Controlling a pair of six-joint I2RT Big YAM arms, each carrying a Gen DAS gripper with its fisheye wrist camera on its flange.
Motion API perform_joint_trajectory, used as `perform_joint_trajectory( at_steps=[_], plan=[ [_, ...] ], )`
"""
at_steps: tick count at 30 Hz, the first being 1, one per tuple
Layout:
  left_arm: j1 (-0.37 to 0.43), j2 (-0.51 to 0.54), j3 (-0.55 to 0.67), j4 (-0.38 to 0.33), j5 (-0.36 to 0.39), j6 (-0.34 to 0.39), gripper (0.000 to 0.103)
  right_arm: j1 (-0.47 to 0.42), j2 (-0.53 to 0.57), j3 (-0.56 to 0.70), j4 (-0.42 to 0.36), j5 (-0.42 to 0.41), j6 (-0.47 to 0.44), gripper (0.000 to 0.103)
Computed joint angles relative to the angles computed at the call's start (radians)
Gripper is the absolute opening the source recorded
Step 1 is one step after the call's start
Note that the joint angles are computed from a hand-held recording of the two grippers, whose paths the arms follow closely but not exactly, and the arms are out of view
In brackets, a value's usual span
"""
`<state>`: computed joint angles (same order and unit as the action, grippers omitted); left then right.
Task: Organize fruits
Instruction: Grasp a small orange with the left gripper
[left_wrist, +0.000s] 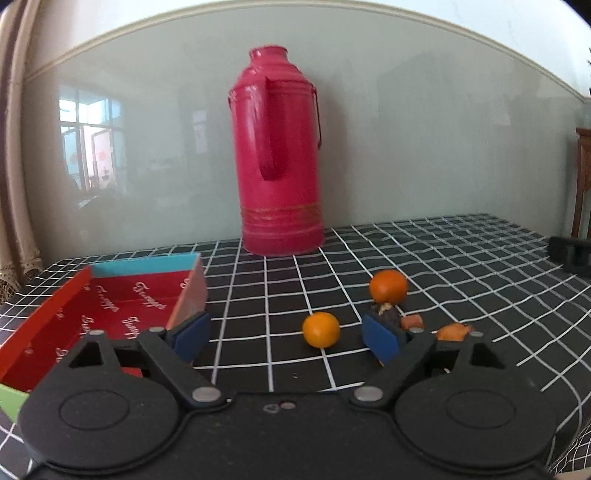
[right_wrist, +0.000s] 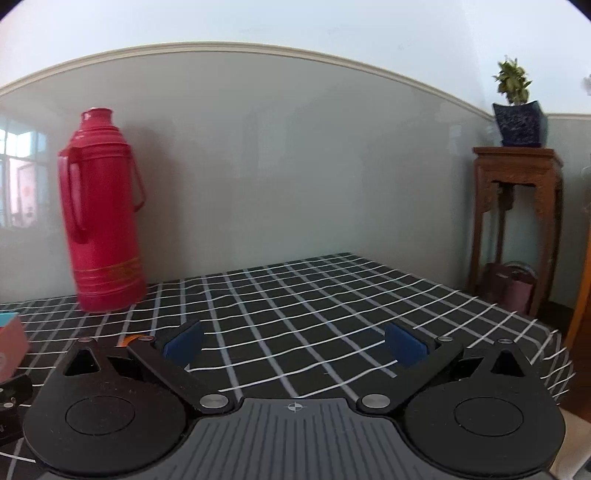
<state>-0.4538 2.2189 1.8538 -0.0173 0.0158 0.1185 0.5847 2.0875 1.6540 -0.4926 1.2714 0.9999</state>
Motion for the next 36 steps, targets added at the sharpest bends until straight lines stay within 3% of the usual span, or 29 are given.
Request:
perform_joint_trajectory(
  at_steps=[3, 15, 19, 23, 27, 36],
  plan=[
    [-0.006, 0.038, 0.067, -0.059, 0.003, 0.001, 0.069, -0.004, -0.014, -0.024, -0.008, -0.015, 0.028, 0.103],
    [-0.011, 0.178, 0.328, -0.277, 0.014, -0.064, 0.066, -0.022, -0.034, -0.061, -0.088, -0.046, 0.126, 0.103],
    [-0.007, 0.235, 0.446, -0.399, 0.058, -0.098, 0.045, -0.023, -0.027, -0.051, -0.111, -0.048, 0.134, 0.103],
    [0.0, 0.27, 0.518, -0.472, 0.089, -0.125, 0.024, -0.023, -0.023, -0.046, -0.123, -0.052, 0.147, 0.103],
    [-0.001, 0.255, 0.485, -0.437, 0.087, -0.119, 0.023, -0.025, -0.023, -0.047, -0.113, -0.066, 0.143, 0.103],
    [0.01, 0.132, 0.252, -0.164, -0.024, -0.118, 0.023, -0.022, -0.02, -0.044, -0.019, -0.086, 0.06, 0.103]
  ],
)
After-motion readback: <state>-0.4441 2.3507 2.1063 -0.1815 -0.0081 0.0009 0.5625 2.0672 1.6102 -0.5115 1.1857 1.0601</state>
